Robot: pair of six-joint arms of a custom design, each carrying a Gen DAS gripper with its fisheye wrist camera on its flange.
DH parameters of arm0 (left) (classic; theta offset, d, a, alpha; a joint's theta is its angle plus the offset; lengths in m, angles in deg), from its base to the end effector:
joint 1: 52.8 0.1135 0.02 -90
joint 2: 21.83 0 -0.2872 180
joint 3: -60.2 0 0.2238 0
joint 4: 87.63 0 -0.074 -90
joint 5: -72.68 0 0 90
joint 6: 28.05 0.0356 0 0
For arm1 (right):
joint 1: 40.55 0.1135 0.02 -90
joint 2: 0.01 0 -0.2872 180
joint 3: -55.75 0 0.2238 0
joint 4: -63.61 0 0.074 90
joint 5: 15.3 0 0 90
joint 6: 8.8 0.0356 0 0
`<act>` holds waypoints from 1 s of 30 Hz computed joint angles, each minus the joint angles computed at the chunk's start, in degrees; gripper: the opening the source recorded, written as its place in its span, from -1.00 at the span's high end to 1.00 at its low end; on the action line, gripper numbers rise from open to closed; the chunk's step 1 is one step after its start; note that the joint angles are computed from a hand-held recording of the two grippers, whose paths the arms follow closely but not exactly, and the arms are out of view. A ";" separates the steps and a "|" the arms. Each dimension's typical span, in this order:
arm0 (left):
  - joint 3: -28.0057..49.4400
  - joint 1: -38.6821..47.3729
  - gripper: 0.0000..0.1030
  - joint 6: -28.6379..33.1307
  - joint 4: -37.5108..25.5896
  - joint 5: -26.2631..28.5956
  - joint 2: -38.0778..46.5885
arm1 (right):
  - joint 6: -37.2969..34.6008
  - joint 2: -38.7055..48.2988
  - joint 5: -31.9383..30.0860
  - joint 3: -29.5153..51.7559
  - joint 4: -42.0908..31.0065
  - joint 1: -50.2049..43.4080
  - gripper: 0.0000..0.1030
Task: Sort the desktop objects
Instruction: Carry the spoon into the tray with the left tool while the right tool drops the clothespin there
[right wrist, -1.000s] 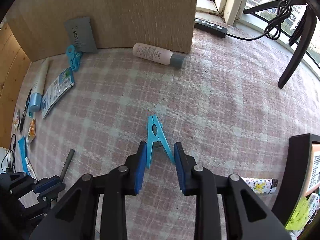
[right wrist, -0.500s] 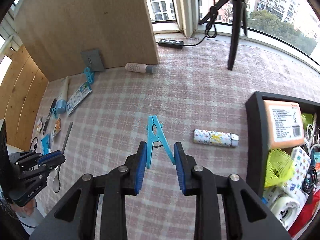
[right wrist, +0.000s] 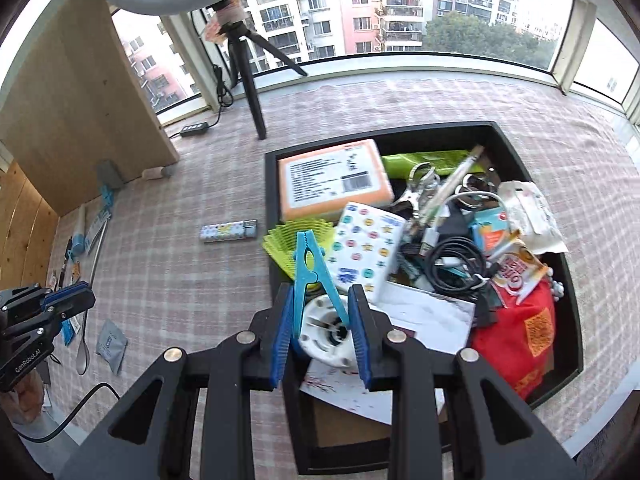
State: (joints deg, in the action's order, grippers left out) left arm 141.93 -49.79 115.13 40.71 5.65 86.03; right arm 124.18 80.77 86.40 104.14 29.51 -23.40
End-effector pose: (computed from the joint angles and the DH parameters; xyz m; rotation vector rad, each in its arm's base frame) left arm 0.3319 0.0035 0.1839 1.2181 2.4615 -0.3538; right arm 0.1993 0.0540 0.1773 0.6561 2.6052 0.0418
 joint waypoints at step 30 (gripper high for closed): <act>-14.96 -45.11 0.29 -40.53 20.42 -11.55 -9.30 | -68.16 -15.38 -28.30 -12.09 -10.10 -78.99 0.02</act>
